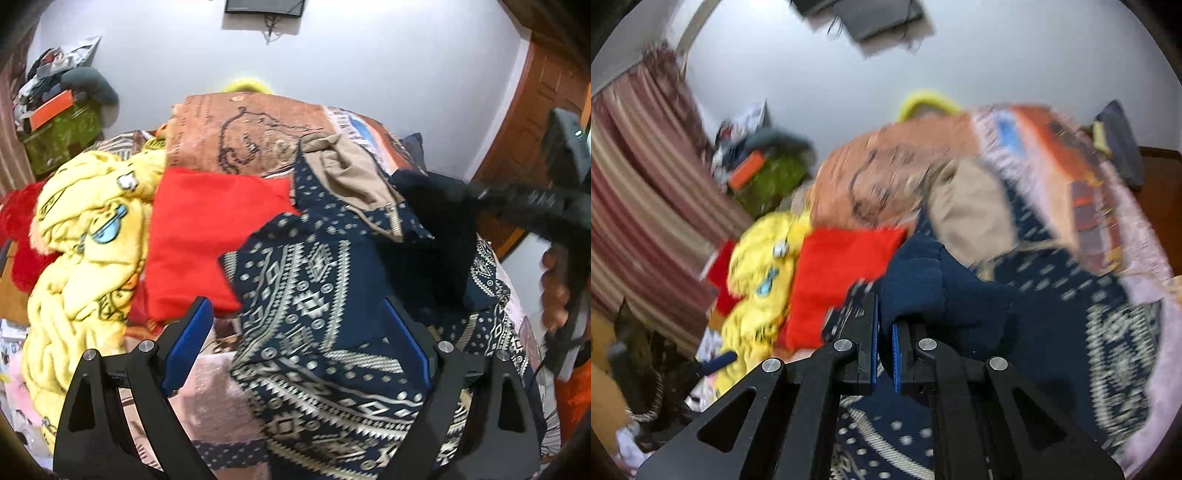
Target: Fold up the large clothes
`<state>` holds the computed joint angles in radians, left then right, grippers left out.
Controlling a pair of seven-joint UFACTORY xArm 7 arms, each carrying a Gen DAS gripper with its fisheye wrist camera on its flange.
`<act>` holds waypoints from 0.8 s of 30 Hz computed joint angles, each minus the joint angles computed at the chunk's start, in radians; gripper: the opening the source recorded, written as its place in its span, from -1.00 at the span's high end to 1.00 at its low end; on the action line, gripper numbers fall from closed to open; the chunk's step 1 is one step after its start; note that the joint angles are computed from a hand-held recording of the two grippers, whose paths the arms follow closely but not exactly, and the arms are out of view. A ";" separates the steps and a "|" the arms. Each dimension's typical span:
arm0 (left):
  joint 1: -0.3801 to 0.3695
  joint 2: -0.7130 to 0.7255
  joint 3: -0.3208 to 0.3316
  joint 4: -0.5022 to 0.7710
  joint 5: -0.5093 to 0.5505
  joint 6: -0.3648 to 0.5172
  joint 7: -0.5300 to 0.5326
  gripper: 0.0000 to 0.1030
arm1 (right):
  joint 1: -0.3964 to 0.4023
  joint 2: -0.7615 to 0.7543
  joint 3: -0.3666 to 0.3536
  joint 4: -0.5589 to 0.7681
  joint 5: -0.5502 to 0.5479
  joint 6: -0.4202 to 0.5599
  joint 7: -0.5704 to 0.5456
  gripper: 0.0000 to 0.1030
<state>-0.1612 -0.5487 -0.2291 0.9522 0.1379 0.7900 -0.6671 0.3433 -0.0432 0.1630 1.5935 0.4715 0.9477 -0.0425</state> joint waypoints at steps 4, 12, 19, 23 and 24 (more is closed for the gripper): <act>-0.003 -0.036 0.017 -0.046 -0.017 0.011 0.004 -0.77 | 0.036 0.047 0.034 -0.028 -0.035 0.054 0.017 0.90; -0.003 -0.067 0.021 -0.107 -0.036 0.032 0.016 -0.77 | 0.074 0.110 0.053 -0.043 -0.111 0.184 0.070 0.81; -0.002 -0.043 0.006 -0.091 -0.024 0.042 0.014 -0.77 | 0.036 0.148 0.041 0.074 -0.009 0.389 0.031 -0.13; -0.004 -0.010 -0.010 -0.057 -0.006 0.039 0.008 -0.77 | 0.023 0.082 0.026 0.037 -0.026 0.374 -0.010 -0.13; -0.005 0.004 -0.015 -0.042 0.001 0.041 0.007 -0.77 | 0.012 0.063 0.017 0.025 -0.010 0.370 -0.019 -0.14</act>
<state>-0.1660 -0.5451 -0.2440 0.9097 0.1391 0.8308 -0.6598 0.3558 0.0197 0.1797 1.6187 0.4616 1.3176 -0.0613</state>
